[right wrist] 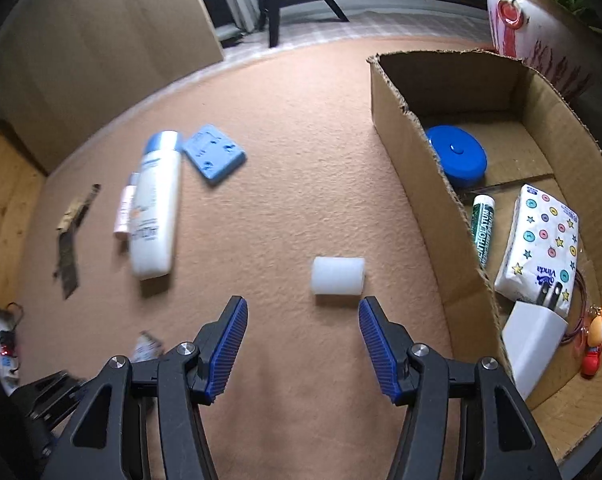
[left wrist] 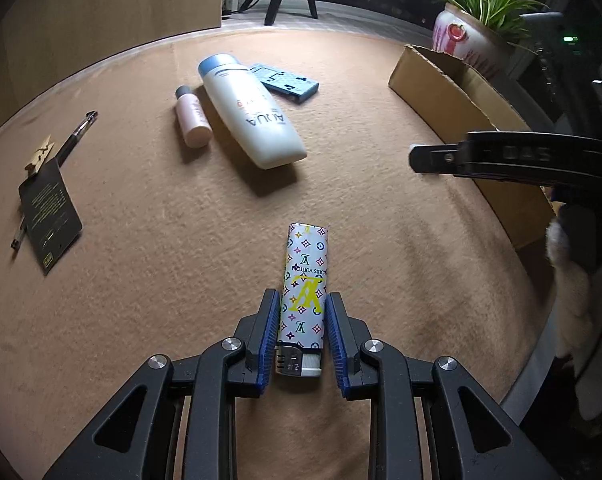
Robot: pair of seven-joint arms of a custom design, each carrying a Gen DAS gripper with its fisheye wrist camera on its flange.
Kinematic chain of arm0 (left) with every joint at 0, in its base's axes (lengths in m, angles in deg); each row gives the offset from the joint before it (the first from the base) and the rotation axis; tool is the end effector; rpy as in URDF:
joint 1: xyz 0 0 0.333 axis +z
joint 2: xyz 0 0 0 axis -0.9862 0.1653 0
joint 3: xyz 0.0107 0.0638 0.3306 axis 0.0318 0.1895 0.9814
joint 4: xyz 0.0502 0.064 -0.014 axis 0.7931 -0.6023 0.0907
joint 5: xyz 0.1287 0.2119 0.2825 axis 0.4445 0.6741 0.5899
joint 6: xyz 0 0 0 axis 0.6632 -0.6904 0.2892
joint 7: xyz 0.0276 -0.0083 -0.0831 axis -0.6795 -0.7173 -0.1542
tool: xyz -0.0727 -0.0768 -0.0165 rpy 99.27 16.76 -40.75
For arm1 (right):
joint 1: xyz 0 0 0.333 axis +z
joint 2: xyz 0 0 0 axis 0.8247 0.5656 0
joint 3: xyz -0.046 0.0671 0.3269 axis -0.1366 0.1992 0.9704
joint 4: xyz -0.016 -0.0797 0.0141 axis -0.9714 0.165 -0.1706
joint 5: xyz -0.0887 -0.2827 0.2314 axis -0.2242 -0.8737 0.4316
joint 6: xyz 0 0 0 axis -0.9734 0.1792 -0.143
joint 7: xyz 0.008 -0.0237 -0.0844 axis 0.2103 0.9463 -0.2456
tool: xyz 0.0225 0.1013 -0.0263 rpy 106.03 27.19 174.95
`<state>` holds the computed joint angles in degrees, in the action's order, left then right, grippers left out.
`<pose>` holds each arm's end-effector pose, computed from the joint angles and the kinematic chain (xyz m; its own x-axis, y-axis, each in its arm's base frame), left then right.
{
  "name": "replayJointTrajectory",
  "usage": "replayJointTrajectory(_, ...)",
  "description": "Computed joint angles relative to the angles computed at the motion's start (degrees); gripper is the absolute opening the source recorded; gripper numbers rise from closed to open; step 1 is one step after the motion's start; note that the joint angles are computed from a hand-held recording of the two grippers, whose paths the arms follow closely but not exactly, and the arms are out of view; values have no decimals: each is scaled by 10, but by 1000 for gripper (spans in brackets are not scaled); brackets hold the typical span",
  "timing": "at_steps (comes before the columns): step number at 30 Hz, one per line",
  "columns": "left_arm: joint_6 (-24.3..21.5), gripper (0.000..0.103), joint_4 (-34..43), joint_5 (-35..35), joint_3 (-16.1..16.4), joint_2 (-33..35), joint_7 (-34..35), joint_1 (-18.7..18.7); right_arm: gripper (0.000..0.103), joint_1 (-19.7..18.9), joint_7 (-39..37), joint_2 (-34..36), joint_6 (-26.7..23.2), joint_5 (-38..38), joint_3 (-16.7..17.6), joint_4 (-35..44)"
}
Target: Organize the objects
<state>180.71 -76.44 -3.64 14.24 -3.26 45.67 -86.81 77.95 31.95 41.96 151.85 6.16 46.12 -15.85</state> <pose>0.5574 -0.1917 0.4324 -0.3292 -0.9233 0.1979 -0.8827 0.2265 -0.4118 0.6574 0.2839 0.4283 0.1694 -0.9731 -0.1564 -0.9289 -0.1046 -0.3553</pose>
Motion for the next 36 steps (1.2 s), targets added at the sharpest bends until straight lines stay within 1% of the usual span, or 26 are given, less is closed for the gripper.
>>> replayJointTrajectory(2,1,26,-1,-3,0,0,5,1,54,8,13,13,-10,-12,-7,14)
replayJointTrajectory(4,2,26,-2,-8,-1,0,8,3,55,18,25,14,1,-32,-15,12)
replayJointTrajectory(8,0,26,0,-16,-1,1,14,4,53,21,28,14,4,-45,-16,10)
replayJointTrajectory(9,0,26,0,-17,-1,1,14,4,48,21,28,12,7,-47,-16,6)
replayJointTrajectory(10,0,26,0,-18,-1,0,15,4,39,21,25,9,11,-51,-16,1)
replayJointTrajectory(11,1,26,-1,-19,-1,-1,15,4,35,20,22,7,14,-52,-15,-2)
replayJointTrajectory(12,1,26,-2,-20,-1,-1,14,4,27,19,20,4,17,-52,-14,-6)
replayJointTrajectory(13,2,26,-1,-19,-1,-1,12,3,21,17,15,2,19,-50,-12,-11)
replayJointTrajectory(15,3,25,7,-13,0,7,3,0,19,11,3,-6,26,-41,-5,-23)
replayJointTrajectory(16,3,25,8,-12,-1,8,1,1,13,11,0,-7,27,-38,-4,-25)
replayJointTrajectory(18,4,25,9,-10,-2,8,-4,2,4,-5,-25,-15,27,-9,11,-36)
replayJointTrajectory(19,4,25,9,-11,-3,9,-6,2,4,-15,-41,-21,29,14,21,-44)
replayJointTrajectory(22,-2,25,8,-32,-7,5,5,7,3,-25,-65,-35,38,46,28,-65)
replayJointTrajectory(26,-3,25,11,-35,-7,7,3,4,3,-25,-75,-44,46,59,23,-78)
replayJointTrajectory(29,-3,25,11,-37,-7,6,1,3,2,-31,-94,-48,53,77,29,-80)
replayJointTrajectory(30,-3,25,10,-38,-7,6,1,3,3,-24,-88,-51,56,65,21,-81)
replayJointTrajectory(32,-4,25,10,-39,-6,6,1,3,14,-17,-87,-39,52,50,16,-59)
replayJointTrajectory(33,-5,25,11,-39,-6,7,1,3,27,-12,-81,-36,53,40,10,-55)
replayJointTrajectory(34,-5,25,12,-40,-6,7,1,3,31,-4,-70,-32,61,25,3,-50)
replayJointTrajectory(36,-6,25,12,-40,-6,7,0,3,31,-4,-72,-21,61,18,3,-33)
